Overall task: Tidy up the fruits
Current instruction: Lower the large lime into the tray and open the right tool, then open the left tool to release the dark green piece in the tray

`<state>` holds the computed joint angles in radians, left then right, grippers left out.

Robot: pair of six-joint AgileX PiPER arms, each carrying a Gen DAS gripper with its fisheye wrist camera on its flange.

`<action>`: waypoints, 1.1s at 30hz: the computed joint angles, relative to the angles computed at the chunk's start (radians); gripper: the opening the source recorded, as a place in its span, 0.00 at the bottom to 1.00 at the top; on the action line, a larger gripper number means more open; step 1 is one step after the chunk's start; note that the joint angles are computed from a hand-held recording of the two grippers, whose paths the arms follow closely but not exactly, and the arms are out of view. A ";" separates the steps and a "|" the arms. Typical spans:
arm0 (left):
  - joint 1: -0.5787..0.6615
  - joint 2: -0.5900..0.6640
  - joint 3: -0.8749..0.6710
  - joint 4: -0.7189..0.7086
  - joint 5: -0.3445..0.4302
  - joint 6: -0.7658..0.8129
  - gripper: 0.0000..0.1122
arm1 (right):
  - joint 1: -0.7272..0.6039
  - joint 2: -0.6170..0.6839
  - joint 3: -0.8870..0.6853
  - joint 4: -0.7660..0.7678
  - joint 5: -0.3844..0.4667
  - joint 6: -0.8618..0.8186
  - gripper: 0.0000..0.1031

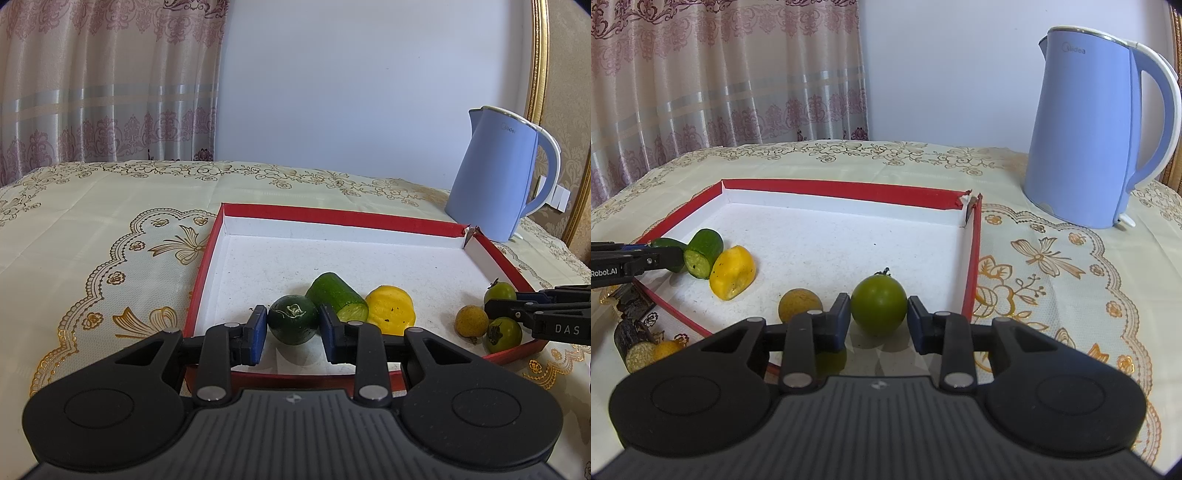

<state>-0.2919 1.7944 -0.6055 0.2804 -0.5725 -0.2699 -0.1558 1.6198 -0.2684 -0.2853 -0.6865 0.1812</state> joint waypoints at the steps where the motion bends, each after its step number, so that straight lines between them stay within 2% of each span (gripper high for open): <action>1: -0.003 0.001 0.001 -0.006 -0.001 0.004 0.26 | 0.000 0.000 0.000 0.001 0.000 0.000 0.30; 4: 0.000 0.001 0.001 -0.002 -0.001 0.001 0.26 | -0.001 -0.002 0.003 0.002 -0.003 -0.002 0.34; 6: 0.001 0.000 0.001 0.000 -0.001 0.000 0.26 | -0.002 -0.009 0.007 0.005 -0.006 -0.007 0.41; 20: 0.000 0.000 0.000 -0.003 0.000 0.001 0.26 | -0.002 -0.022 0.009 0.008 0.005 -0.006 0.42; 29: 0.002 -0.001 0.000 -0.004 0.000 0.005 0.26 | -0.057 -0.117 0.070 -0.082 -0.040 0.072 0.63; 31: 0.003 -0.002 0.001 -0.005 0.000 0.007 0.26 | -0.069 -0.140 0.101 -0.098 -0.082 0.085 0.74; 32: 0.003 -0.002 0.001 -0.005 0.000 0.008 0.26 | -0.077 -0.145 0.125 -0.104 -0.125 0.085 0.83; 33: 0.003 -0.002 0.001 -0.005 0.000 0.008 0.26 | -0.081 -0.144 0.155 -0.092 -0.181 0.073 0.85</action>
<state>-0.2892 1.7926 -0.6047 0.2751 -0.5725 -0.2622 -0.2372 1.4755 -0.1132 -0.3770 -0.8672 0.2542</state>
